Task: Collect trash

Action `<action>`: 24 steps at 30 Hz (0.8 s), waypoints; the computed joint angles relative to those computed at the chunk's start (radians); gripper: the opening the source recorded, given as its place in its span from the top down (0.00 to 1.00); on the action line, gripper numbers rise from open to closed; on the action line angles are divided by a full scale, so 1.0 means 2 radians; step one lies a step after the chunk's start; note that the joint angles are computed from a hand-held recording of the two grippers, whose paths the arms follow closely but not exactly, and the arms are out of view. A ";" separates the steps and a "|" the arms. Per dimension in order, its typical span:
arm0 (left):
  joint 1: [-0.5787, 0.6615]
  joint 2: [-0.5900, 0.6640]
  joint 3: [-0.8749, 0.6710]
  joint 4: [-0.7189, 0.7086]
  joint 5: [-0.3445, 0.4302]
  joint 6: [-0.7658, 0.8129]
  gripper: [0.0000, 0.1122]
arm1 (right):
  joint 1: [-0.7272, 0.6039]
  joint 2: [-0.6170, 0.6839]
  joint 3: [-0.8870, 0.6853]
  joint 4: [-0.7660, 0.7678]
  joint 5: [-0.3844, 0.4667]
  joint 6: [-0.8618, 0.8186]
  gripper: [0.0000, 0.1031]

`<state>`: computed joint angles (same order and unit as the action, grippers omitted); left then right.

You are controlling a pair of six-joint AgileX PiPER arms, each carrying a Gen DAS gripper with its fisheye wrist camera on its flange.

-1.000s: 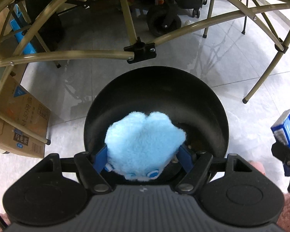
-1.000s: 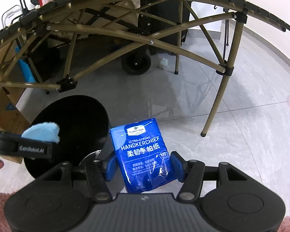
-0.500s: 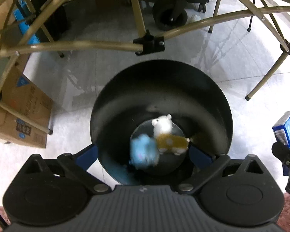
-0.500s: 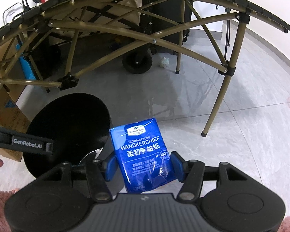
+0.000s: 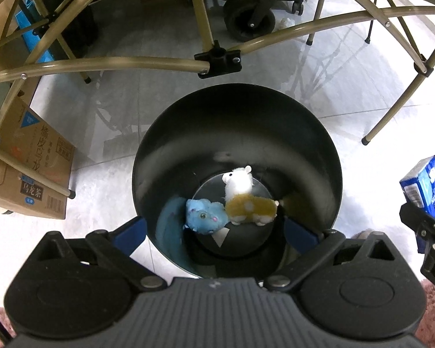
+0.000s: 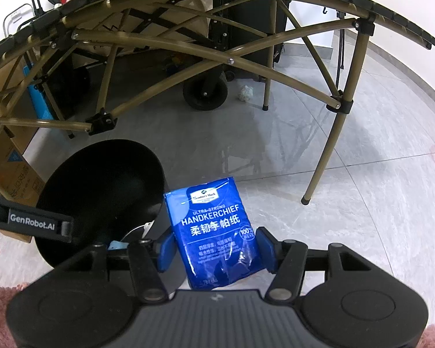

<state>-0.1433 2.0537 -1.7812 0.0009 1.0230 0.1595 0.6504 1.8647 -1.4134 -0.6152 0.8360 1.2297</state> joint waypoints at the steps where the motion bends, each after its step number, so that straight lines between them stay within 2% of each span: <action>1: 0.000 -0.001 0.001 -0.001 0.000 0.002 0.08 | 0.000 0.001 -0.001 0.000 0.000 0.000 0.44; 11: 0.018 -0.014 0.009 -0.007 0.003 0.018 0.08 | 0.007 0.019 -0.031 0.000 0.008 -0.011 0.44; 20: 0.046 -0.032 0.017 -0.019 0.005 0.041 0.08 | 0.020 0.060 -0.099 0.006 0.033 -0.037 0.44; 24: 0.051 -0.037 0.019 -0.004 0.006 0.035 0.08 | 0.026 0.084 -0.137 0.010 0.043 -0.057 0.44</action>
<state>-0.0418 1.9794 -1.7425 -0.0077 1.0341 0.2301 0.7030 2.0332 -1.6870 -0.5962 0.9222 1.1166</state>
